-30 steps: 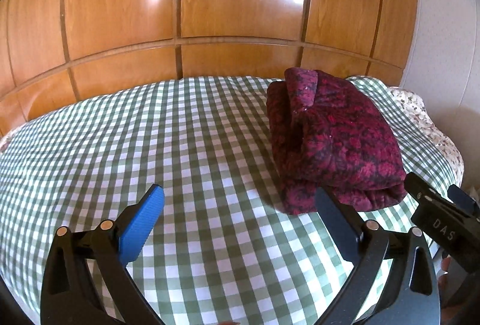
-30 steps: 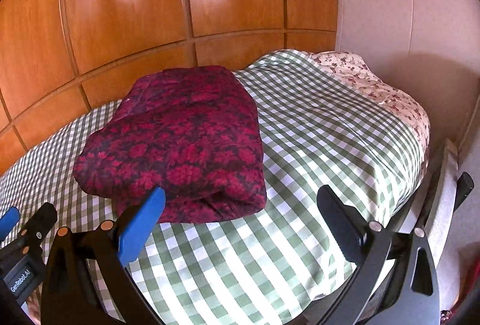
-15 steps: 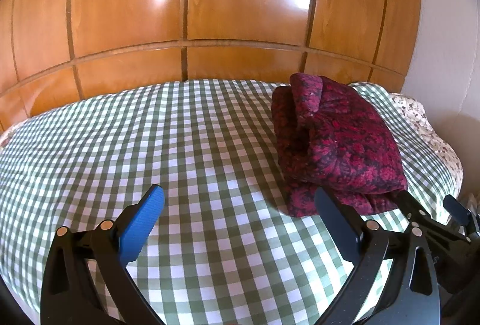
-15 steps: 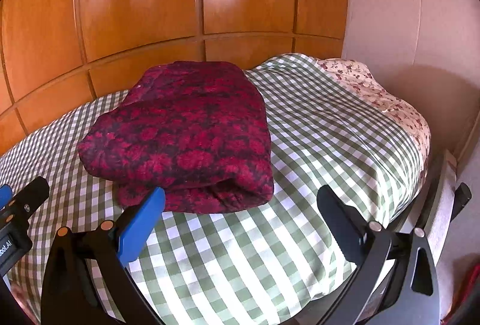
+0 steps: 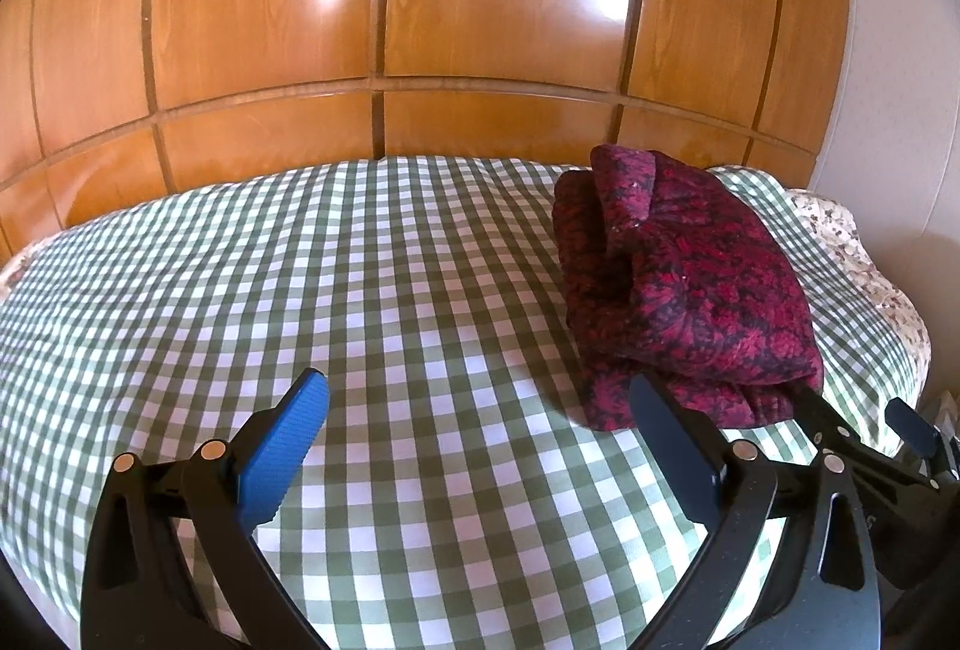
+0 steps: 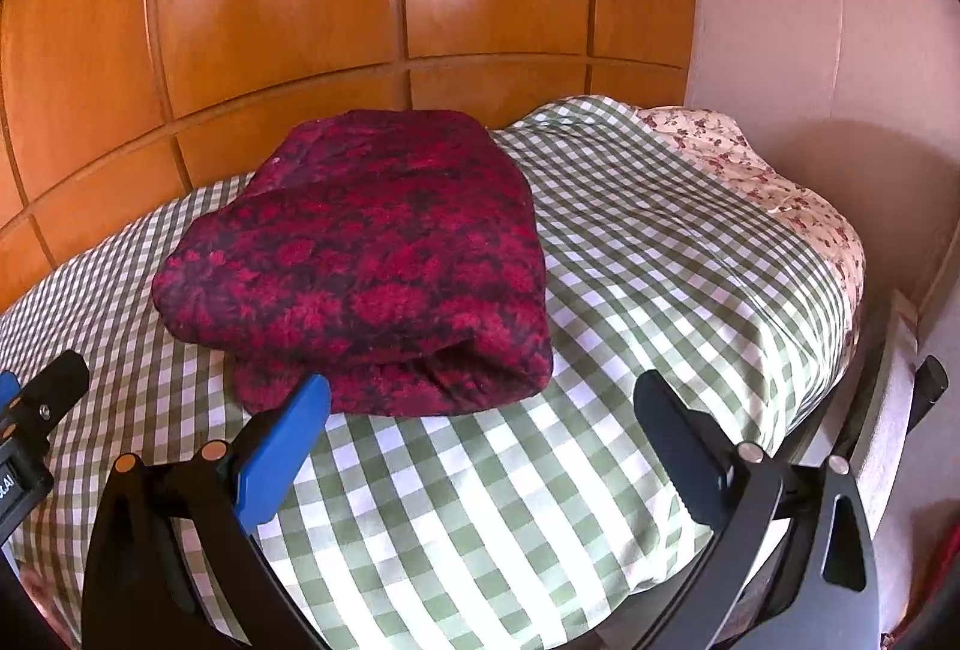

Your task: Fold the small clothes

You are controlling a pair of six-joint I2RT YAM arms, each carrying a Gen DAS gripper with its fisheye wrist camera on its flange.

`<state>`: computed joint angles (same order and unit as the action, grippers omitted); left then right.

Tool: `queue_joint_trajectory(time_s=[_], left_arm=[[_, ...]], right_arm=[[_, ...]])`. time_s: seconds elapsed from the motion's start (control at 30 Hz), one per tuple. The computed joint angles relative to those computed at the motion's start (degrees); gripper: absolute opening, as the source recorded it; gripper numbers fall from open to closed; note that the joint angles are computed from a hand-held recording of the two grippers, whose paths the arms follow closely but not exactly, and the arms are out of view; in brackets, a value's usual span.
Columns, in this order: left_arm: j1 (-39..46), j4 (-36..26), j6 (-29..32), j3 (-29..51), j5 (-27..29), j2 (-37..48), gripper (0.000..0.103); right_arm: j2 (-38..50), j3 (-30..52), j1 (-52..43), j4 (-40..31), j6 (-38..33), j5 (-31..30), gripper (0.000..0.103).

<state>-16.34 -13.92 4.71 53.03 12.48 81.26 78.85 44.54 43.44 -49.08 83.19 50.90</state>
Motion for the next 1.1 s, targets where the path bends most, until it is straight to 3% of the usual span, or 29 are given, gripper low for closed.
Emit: queue_joint_trajectory(time_s=[1.1], left_arm=[[0.6,1.8,-0.3,-2.0,-0.6,-2.9,0.099]], right_arm=[[-1.2,-0.7,-0.1,2.7,-2.2,-0.2,0.101]])
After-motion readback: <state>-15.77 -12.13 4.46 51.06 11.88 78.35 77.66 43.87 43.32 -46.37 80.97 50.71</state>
